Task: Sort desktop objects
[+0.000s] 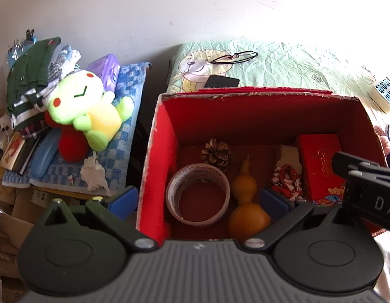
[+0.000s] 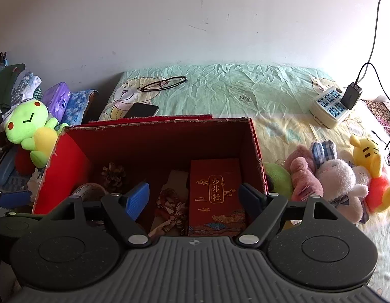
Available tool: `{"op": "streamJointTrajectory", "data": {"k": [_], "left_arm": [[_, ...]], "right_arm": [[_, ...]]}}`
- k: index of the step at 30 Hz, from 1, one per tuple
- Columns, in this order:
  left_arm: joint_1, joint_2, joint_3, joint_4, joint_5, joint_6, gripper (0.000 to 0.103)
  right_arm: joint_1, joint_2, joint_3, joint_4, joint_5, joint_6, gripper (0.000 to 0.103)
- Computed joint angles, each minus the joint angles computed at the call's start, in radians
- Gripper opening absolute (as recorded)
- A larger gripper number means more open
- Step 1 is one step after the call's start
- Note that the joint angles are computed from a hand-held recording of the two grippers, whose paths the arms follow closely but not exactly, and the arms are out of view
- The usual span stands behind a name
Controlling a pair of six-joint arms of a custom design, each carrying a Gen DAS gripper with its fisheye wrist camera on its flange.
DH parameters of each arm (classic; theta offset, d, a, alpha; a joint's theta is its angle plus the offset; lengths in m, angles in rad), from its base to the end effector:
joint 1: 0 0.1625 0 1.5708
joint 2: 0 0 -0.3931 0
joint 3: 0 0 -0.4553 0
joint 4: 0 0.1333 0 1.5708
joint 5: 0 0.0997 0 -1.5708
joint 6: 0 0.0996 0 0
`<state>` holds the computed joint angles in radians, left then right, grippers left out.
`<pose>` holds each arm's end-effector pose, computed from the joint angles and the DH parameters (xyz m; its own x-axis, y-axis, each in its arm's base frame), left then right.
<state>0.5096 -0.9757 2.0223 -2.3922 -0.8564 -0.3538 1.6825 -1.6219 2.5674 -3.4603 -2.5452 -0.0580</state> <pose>-0.3646 -0.4312 -0.0018 -0.5207 0.5209 -0.6764 0.7148 0.6993 -0.0118 0.0896 -0.3424 0.2339 -0.6280 0.5685 0.5314 -0.1020 0.6169 -0.7804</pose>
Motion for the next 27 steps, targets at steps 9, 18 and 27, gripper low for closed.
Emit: {"op": "streamJointTrajectory", "data": {"k": [9,18,27], "left_arm": [[0.008,0.032,-0.019,-0.003,0.011,-0.008,0.102],[0.028,0.057,-0.038,-0.001,-0.012,-0.008,0.102],[0.045,0.07,-0.046,0.017,-0.042,-0.019,0.102]], "right_arm": [[-0.045,-0.037,0.007,0.049,0.063,0.033,0.08],[-0.077,-0.054,0.008,0.087,0.097,0.053,0.08],[-0.087,-0.062,0.01,0.121,0.111,0.059,0.08]]}}
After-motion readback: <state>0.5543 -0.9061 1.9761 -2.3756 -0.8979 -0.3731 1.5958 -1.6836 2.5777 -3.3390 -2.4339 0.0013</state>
